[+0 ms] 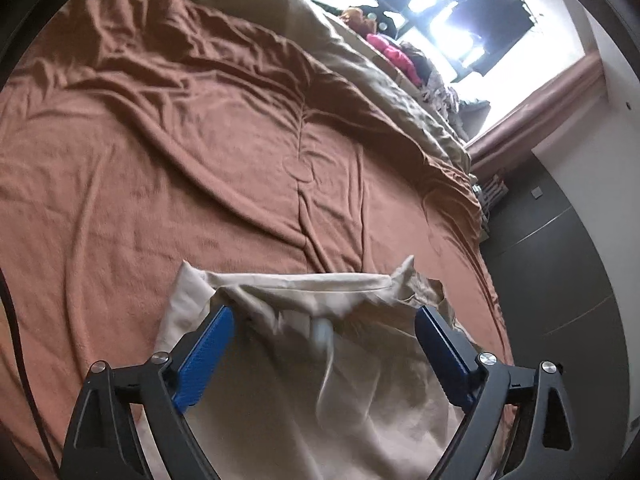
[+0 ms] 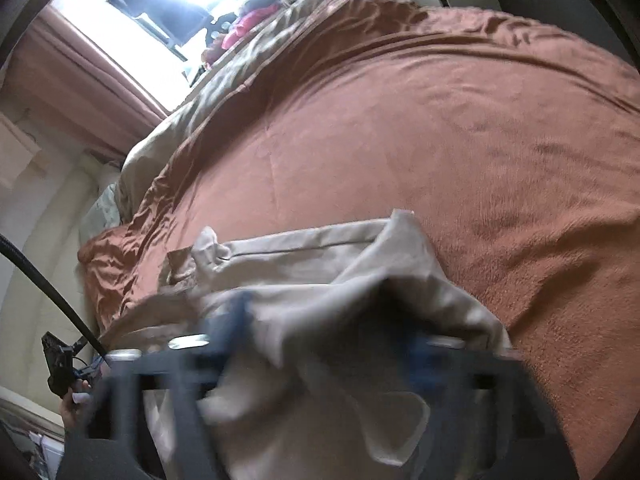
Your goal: Fold large clothes
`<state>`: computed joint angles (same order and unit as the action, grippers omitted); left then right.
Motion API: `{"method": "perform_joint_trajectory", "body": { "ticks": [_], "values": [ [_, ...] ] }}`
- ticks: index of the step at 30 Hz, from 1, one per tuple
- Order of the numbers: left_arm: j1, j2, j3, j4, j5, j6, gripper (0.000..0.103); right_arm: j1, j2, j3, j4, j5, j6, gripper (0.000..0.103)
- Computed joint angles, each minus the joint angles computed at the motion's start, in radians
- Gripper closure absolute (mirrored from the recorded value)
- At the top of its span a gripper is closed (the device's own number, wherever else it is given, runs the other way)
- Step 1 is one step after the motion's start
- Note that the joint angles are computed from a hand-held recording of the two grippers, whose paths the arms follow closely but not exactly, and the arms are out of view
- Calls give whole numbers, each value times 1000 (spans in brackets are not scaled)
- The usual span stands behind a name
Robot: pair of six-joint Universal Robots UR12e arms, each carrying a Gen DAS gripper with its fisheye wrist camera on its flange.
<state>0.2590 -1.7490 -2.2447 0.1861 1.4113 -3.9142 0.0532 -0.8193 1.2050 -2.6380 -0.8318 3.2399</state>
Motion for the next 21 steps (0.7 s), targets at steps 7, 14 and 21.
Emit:
{"method": "perform_joint_trajectory", "body": {
  "ticks": [7, 14, 21],
  "values": [
    [-30, 60, -43, -46, 78, -2, 10, 4, -49, 49, -10, -38, -45, 22],
    [-74, 130, -127, -80, 163, -49, 10, -1, -125, 154, 5, -38, -180, 22],
    [-118, 174, -212, -73, 207, -129, 10, -22, -195, 266, -10, -43, -207, 22]
  ]
}}
